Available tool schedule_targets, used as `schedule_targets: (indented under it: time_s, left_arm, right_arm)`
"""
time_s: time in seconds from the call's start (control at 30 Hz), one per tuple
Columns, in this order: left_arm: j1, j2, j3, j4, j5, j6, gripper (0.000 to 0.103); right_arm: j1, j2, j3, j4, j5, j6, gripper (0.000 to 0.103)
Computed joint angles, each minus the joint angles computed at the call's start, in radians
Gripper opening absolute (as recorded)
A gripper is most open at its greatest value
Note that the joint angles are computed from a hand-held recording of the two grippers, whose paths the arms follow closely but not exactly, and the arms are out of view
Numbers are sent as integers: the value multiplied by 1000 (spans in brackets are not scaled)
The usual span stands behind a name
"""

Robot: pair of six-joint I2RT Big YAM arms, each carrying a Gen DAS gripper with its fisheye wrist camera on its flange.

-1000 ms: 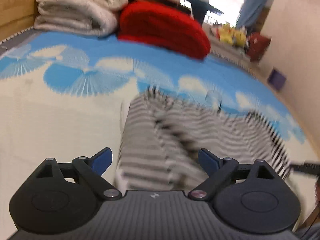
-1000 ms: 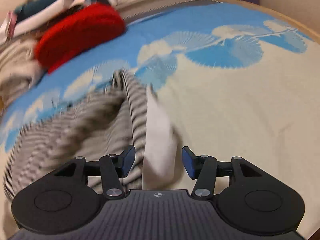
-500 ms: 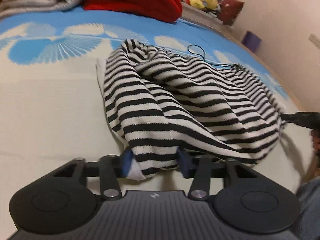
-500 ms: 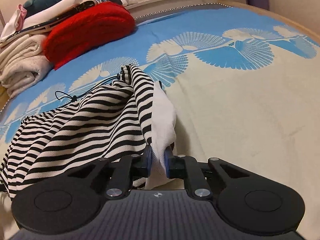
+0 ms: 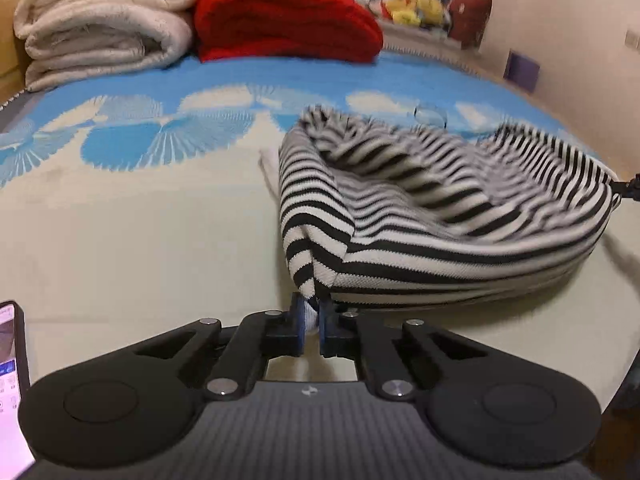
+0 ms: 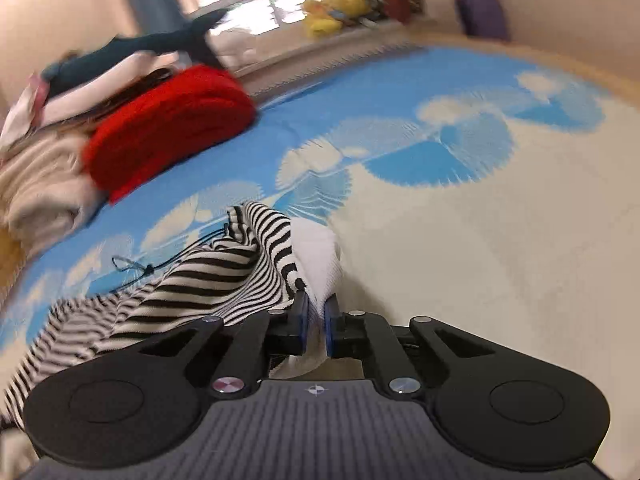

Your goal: Fold small clothes

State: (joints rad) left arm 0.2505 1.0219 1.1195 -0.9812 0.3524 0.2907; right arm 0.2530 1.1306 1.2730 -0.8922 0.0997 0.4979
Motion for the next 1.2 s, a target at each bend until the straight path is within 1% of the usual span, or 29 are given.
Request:
schedule_targets:
  time_s: [0.07,0.1,0.13,0.2,0.23,0.27,0.3,0.33,0.4,0.43,0.47,0.5,0.57,0.6,0.63,0.67,0.7,0.73,0.8,0.87,0.9,0.97,1.0,1.03,1.07,1.1,1.13,1.17,1.2]
  left_arm:
    - [-15,5,-4,-6,-54,46,5]
    - [-26,5,-10,3,-108,55,5]
    - [-20,9,-11,8,-129,62,5]
    - [12,15,-7,6,-101,44,5]
    - [18,16,-7,11,-97,39,5]
    - [17,16,-7,14,-102,39,5]
    - [12,14,-9,18,-114,41,5]
    - [5,9,-12,20,-131,39,0]
    - [-23,2,-22,50,-272,28,0]
    - [-19,-2,-22,56,-319,6,0]
    - [0,-1,-15,56,-314,-23,0]
    - [25,-11,-11,61,-274,-56,1]
    - [51,-31,-12,94,-214,-114,5]
    - [53,-33,-8,95,-192,-136,7]
    - [50,-32,-4,96,-167,-155,13]
    - [41,-27,1,96,-158,-163,15]
    - [26,-20,6,96,-155,-161,15]
    - [7,-13,10,95,-160,-151,15]
    - [-30,-5,14,97,-194,-128,15]
    - [-46,7,16,100,-203,-123,15]
    - [-50,8,11,103,-206,-125,15]
    - [-54,18,12,106,-217,-126,15]
    - [-52,20,8,108,-223,-124,15]
    - [-50,20,8,103,-231,-124,15]
    - [-46,23,8,101,-236,-124,15]
    - [-41,24,9,99,-239,-125,15]
    - [-35,25,12,96,-236,-128,15]
    - [-33,24,16,94,-231,-142,15]
    - [-29,23,20,92,-221,-158,17]
  right_arm:
    - [-25,57,30,-87,-29,30,7]
    - [-41,80,40,-122,-54,48,7]
    - [-47,92,42,-136,-63,58,7]
    - [-41,108,43,-149,-63,5,8]
    - [-35,116,46,-164,-52,-14,13]
    - [-30,120,50,-175,-38,-21,19]
    - [-28,118,52,-181,-11,-21,35]
    - [-28,112,50,-180,16,-6,48]
    - [-39,92,40,-166,6,21,45]
    - [-42,86,36,-162,5,33,45]
    - [-43,81,32,-162,4,33,45]
    - [-41,80,32,-161,5,28,45]
    - [-33,83,37,-154,11,7,38]
    - [-29,86,39,-147,5,-4,29]
    - [-26,86,39,-141,-8,-10,18]
    - [-30,83,37,-136,-36,-17,10]
    - [-36,88,39,-132,-77,-10,4]
    - [-42,95,47,-135,-97,8,4]
    - [-47,82,48,-119,-99,34,3]
    - [-58,31,27,-49,-108,43,3]
    - [-67,-4,9,4,-129,45,3]
    - [-71,-59,-27,94,-147,0,3]
    - [-67,-72,-40,123,-132,-42,3]
    - [-63,-69,-40,118,-110,-77,3]
    - [-65,-47,-26,78,-94,-102,3]
    - [-73,-16,-5,16,-98,-117,4]
    - [-76,27,28,-79,-85,-126,4]
    - [-70,66,58,-165,-15,-104,5]
    - [-72,85,73,-213,35,-74,9]
